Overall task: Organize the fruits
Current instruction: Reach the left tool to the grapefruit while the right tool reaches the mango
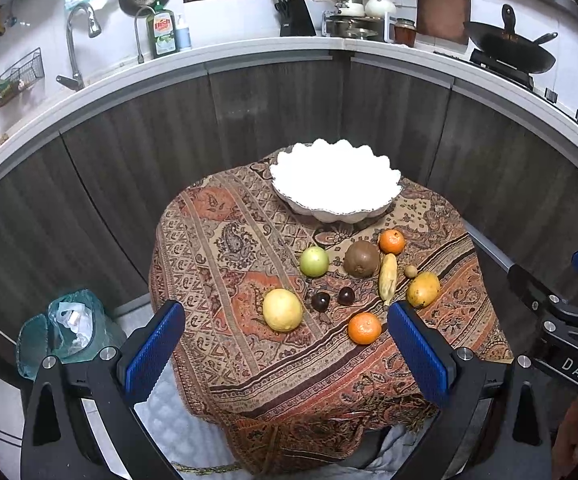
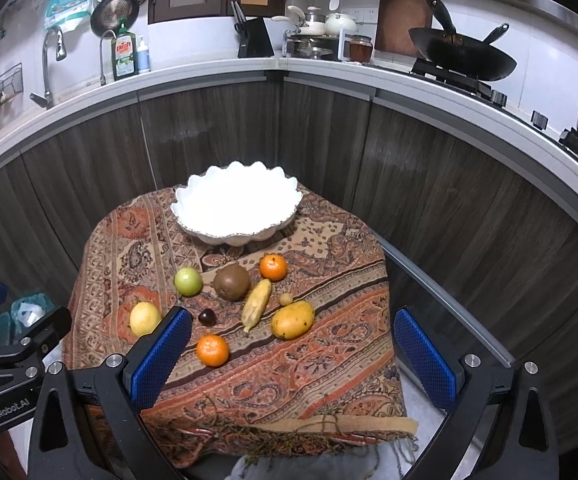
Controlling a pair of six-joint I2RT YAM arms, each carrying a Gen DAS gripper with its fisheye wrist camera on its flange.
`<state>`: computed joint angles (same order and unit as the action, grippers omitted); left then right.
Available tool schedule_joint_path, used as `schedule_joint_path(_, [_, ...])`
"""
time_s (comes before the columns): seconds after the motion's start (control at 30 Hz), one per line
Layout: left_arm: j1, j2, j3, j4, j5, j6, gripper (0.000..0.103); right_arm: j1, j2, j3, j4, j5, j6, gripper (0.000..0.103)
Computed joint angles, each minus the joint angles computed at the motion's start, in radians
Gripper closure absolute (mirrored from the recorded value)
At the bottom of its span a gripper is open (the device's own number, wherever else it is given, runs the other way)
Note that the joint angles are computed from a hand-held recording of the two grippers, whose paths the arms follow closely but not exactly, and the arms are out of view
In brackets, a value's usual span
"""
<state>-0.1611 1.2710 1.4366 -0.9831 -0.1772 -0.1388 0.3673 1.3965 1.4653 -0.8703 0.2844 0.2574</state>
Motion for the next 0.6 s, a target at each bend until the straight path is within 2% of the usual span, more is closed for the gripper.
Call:
schedule_joint_path(0.23, [0.018,0.052,0.004,0.015,0.044,0.017,0.0,-0.025,0.053,0.012,0.003,-0.028,-0.003,0.001])
schedule_joint_path(0.6, [0.045,0.149,0.008,0.051,0.043,0.027,0.0,-0.051,0.165,0.043,0.031,-0.063,-0.016,0.001])
